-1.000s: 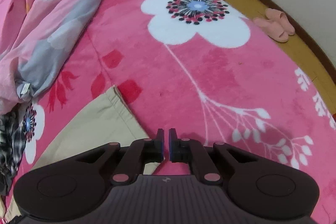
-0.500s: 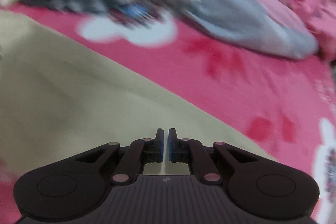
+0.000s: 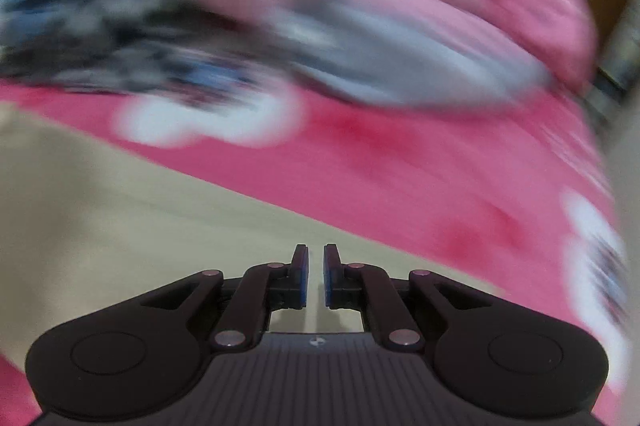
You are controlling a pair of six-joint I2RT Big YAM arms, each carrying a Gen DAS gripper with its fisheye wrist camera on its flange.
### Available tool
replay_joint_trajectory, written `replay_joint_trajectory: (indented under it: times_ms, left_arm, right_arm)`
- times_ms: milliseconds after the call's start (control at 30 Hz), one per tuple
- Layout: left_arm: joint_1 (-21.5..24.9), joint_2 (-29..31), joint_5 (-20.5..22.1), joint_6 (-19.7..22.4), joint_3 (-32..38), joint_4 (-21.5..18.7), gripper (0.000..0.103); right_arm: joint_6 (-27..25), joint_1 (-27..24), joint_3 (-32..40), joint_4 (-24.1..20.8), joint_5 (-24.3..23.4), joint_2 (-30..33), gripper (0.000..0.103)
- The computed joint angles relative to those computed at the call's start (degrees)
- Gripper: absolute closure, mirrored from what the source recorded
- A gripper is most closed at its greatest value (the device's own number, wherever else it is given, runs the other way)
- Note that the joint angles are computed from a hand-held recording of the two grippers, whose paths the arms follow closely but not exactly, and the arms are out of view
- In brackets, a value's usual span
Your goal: Fold clothes
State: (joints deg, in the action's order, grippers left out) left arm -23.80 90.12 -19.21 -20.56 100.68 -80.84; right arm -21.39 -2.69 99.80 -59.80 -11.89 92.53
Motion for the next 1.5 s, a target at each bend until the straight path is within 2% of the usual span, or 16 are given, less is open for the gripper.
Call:
replay_joint_trajectory:
  times_ms: [133,267,367,433,533,600,633,667,833,933,1100,1133,1167,1267,1367,1500]
  left_arm:
    - [0.85,-1.22,-1.89,2.93,-1.82,-0.39,0.057]
    - [3.24,-3.19,-0.88,5.12,-3.69,0.96,0.057]
    - [5.51,-4.41,1.12,6.29,-4.30,1.97,0.057]
    - [6.89,-4.99,2.13,7.95,-4.52,2.17,0.057]
    - [8.96,-5.89,3.79,10.20,-4.82,2.02,0.057]
    - [10.21,-6.40,4.87,11.69,-4.92,1.71,0.057]
    - [10.79,-6.59,5.41,12.49,-4.92,1.52,0.057]
    - [11.34,-6.73,5.95,13.39,-4.92,1.33,0.057]
    - [13.28,-7.46,9.46,19.20,-5.52,0.82,0.057]
    - [13.79,-8.06,10.87,23.26,-7.10,1.94,0.056]
    - [14.96,-8.50,13.13,26.43,-9.13,3.92,0.055]
    - [15.21,-8.61,13.50,26.84,-9.45,4.30,0.054]
    - [15.39,-8.66,13.77,27.24,-9.68,4.58,0.053]
    - [15.97,-8.86,14.63,28.41,-10.20,5.22,0.049]
    - [16.75,-8.90,16.03,28.68,-10.51,5.59,0.048]
    - [17.32,-8.94,17.18,28.08,-10.79,5.91,0.048]
  right_arm:
    - [-0.40,7.86,2.69,1.55,-7.23,4.09,0.096]
    - [2.33,10.18,6.09,1.52,7.04,9.44,0.095]
    - [14.21,8.26,9.55,-0.96,22.34,10.23,0.094]
    - [19.16,6.63,8.56,-1.75,24.59,7.67,0.094]
    - [22.90,5.76,3.59,-1.10,21.95,0.39,0.091]
    - [23.96,7.75,-0.43,-0.56,20.62,-4.73,0.073]
    - [24.44,8.92,-2.32,-0.51,19.69,-7.30,0.055]
    - [25.19,10.70,-3.90,-0.31,18.45,-9.03,0.047]
    - [29.04,22.65,-8.35,0.41,11.45,-13.14,0.039]
    - [22.79,30.23,-6.99,-0.32,6.58,-10.92,0.041]
    - [5.58,40.02,-7.26,0.20,11.55,-7.41,0.044]
    - [3.84,41.08,-7.33,0.12,14.04,-6.59,0.052]
    - [1.77,41.67,-7.36,-0.54,16.33,-5.70,0.069]
    - [-7.34,41.70,-9.16,-0.38,19.38,-5.76,0.092]
    - [-9.31,40.87,-8.94,-2.24,18.32,-6.62,0.100]
    - [-11.97,39.78,-11.08,-6.61,21.76,-7.65,0.102]
